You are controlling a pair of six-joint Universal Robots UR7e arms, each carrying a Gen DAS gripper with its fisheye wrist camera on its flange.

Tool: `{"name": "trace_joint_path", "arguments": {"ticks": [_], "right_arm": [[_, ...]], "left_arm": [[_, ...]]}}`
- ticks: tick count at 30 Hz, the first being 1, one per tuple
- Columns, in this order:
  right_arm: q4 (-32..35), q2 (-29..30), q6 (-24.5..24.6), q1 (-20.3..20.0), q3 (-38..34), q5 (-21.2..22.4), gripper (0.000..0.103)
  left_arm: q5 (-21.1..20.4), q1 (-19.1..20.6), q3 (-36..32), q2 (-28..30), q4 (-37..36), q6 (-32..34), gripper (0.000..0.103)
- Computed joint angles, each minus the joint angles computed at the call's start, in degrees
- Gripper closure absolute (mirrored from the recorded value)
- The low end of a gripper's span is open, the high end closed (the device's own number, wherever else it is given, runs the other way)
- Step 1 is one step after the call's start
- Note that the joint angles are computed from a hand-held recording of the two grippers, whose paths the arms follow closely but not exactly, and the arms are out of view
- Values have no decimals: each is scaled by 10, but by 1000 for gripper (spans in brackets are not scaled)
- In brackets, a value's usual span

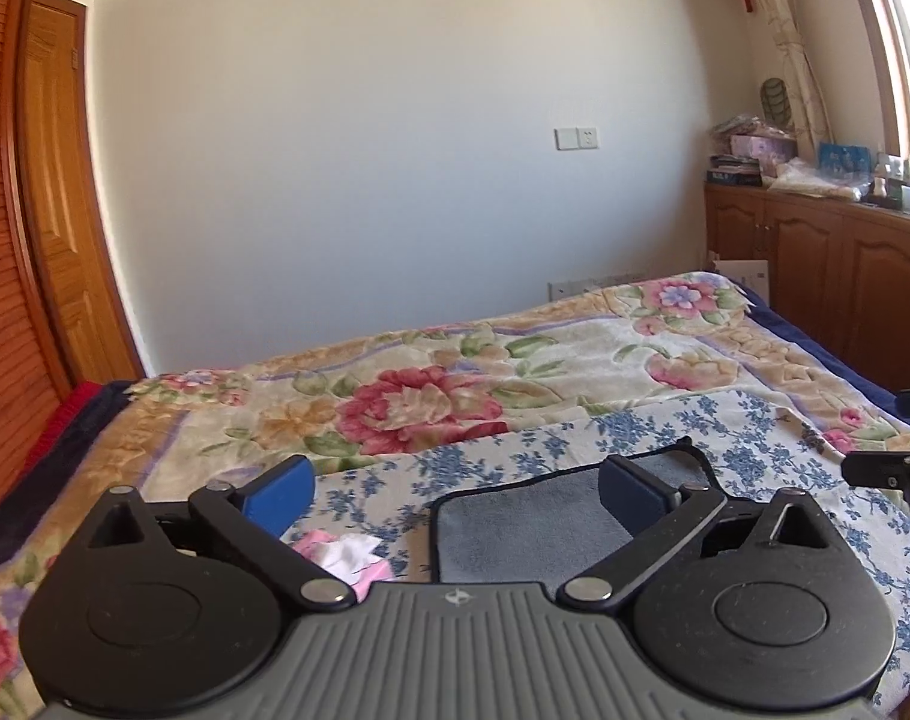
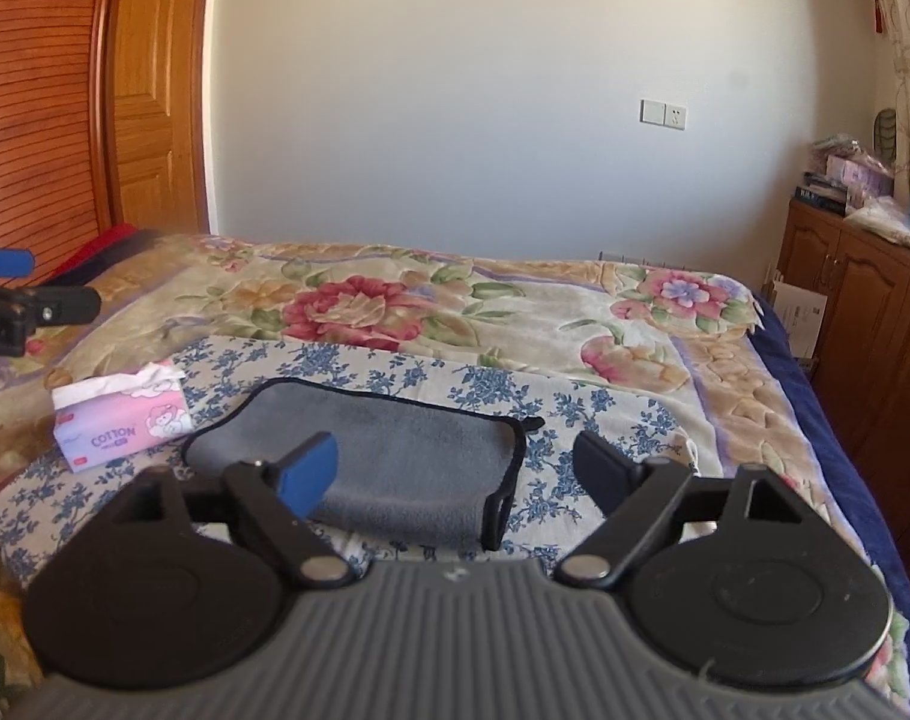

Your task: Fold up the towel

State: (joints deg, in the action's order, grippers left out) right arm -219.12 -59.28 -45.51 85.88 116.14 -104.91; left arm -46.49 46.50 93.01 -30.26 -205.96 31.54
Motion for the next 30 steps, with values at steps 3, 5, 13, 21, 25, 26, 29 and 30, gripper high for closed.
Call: {"name": "trace_joint_path", "arguments": {"ticks": [3, 5, 13, 21, 25, 26, 29, 30], "right_arm": [[-10, -7, 2, 5, 14, -1, 16], [-15, -12, 5, 7, 24, -1, 13], [-45, -22, 4, 13, 58, 0, 0], [-72, -29, 14, 15, 91, 0, 0], [-86, -30, 14, 17, 104, -1, 0], [-89, -31, 15, 17, 108, -2, 0], [-94, -34, 22, 16, 119, 1, 0], [-96, -35, 23, 16, 123, 0, 0]], "left_arm": [[8, -5, 24, -16, -7, -16, 0], [13, -9, 37, -25, -12, -22, 0], [36, -24, 86, -47, -46, -13, 0], [47, -36, 130, -69, -48, -41, 0], [47, -41, 149, -77, -48, -53, 0], [50, -42, 154, -78, -49, -54, 0], [56, -47, 168, -79, -56, -57, 0], [57, -48, 174, -80, -58, -61, 0]]}}
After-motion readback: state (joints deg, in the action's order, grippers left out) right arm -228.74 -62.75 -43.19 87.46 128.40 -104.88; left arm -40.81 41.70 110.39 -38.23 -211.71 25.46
